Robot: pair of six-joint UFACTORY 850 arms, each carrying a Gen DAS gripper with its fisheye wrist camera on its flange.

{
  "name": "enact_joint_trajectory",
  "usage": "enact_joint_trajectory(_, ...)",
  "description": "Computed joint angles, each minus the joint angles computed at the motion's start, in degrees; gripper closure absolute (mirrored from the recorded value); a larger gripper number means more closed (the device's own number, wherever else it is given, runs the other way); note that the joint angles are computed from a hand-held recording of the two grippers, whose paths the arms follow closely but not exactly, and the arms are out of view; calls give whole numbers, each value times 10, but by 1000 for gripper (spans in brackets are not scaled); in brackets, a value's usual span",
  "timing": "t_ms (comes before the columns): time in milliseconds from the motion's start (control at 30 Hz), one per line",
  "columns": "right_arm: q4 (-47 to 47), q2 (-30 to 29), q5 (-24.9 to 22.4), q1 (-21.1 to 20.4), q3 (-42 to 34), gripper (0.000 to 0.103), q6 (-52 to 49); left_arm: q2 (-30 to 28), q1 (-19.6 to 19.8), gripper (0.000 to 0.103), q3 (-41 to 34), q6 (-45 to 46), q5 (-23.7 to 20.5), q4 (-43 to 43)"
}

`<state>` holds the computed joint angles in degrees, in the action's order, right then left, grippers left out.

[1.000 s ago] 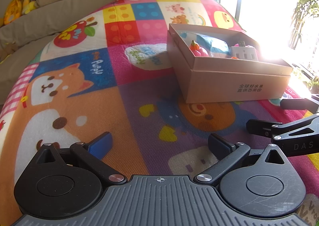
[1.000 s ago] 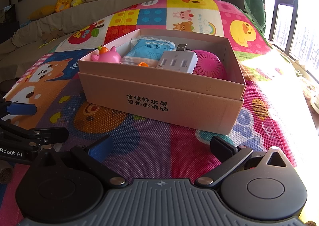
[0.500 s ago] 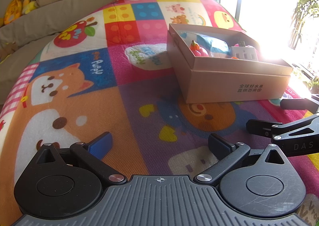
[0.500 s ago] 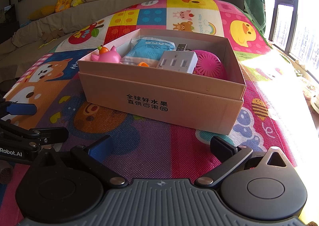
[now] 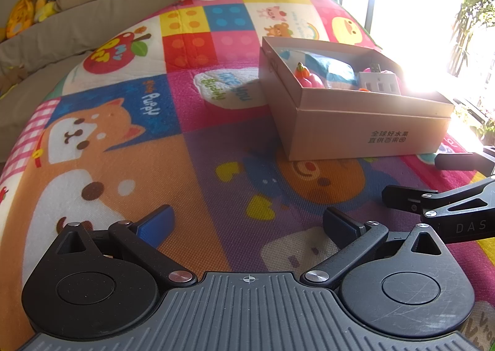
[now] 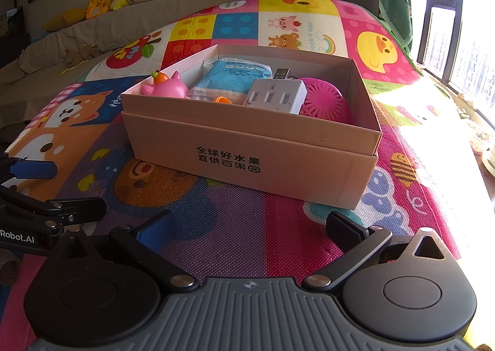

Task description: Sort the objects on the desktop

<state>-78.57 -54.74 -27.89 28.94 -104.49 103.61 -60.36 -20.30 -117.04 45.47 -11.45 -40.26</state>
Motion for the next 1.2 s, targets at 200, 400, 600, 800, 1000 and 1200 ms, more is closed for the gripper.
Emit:
enact_joint_trajectory(200, 0, 0, 0, 0, 0, 0, 0, 1, 0, 0, 1, 0, 0, 0)
enact_joint_trajectory(400, 0, 1, 0, 0, 1, 0, 0, 0, 0, 0, 1, 1, 0, -1)
enact_joint_trajectory(600, 0, 1, 0, 0, 1, 0, 0, 1, -1, 0, 1, -4, 1, 5)
enact_joint_trajectory(800, 1, 1, 0, 0, 0, 0, -2, -1, 1, 0, -4, -21, -12, 22)
enact_joint_trajectory(1000, 1, 1, 0, 0, 0, 0, -2, 4, 2, 0, 1, -16, -18, 28)
enact_joint_trajectory(1200, -1, 1, 0, 0, 1, 0, 1, 7, 2, 0, 9, 26, -10, -16)
